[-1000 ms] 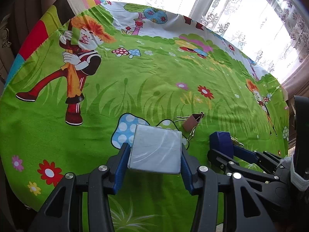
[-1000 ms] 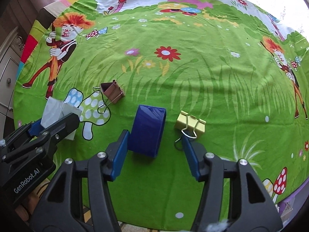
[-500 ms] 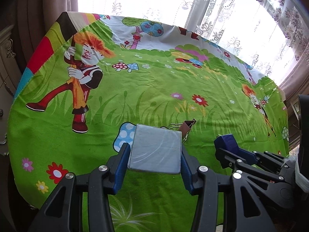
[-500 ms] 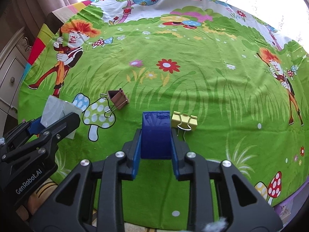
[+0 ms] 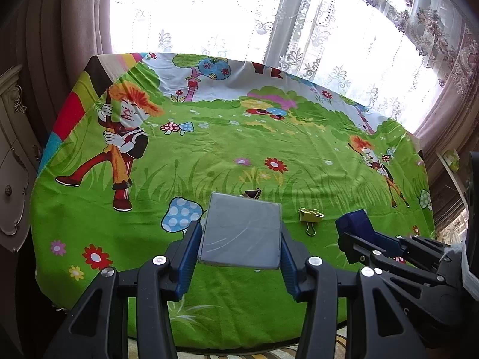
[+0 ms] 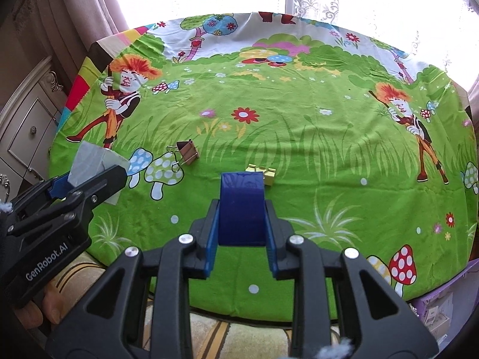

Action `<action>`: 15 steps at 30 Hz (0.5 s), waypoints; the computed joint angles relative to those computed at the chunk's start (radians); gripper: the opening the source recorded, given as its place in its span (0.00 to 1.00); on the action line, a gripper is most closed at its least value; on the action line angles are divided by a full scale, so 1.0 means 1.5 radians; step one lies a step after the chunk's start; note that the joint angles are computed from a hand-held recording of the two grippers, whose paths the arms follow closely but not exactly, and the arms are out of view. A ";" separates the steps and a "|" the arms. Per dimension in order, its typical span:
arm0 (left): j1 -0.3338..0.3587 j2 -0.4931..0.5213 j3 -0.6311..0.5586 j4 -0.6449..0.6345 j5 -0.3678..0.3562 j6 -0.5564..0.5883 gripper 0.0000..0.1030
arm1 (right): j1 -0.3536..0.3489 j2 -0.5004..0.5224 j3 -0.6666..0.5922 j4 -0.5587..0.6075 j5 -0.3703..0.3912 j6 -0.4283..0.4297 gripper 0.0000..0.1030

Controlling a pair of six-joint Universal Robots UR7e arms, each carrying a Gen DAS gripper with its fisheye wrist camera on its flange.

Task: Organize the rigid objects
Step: 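Carry both boxes into the purple box and open both tools to release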

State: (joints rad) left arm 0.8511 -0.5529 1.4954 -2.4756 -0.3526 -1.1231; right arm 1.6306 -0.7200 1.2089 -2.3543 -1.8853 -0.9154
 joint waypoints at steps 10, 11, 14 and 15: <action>-0.032 0.044 -0.060 -0.013 -0.027 0.064 0.48 | -0.022 -0.069 0.040 -0.020 0.031 0.006 0.30; -0.036 0.049 -0.066 -0.018 -0.031 0.072 0.48 | -0.025 -0.077 0.045 -0.023 0.034 0.005 0.30; -0.045 0.066 -0.090 -0.021 -0.040 0.094 0.48 | -0.034 -0.095 0.051 -0.027 0.042 0.006 0.30; -0.047 0.073 -0.099 -0.022 -0.044 0.102 0.48 | -0.037 -0.100 0.051 -0.027 0.044 0.007 0.30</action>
State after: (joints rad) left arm 0.7802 -0.4431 1.3470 -2.5083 -0.4179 -0.9699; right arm 1.5748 -0.8696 1.2858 -2.3942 -1.8189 -0.9052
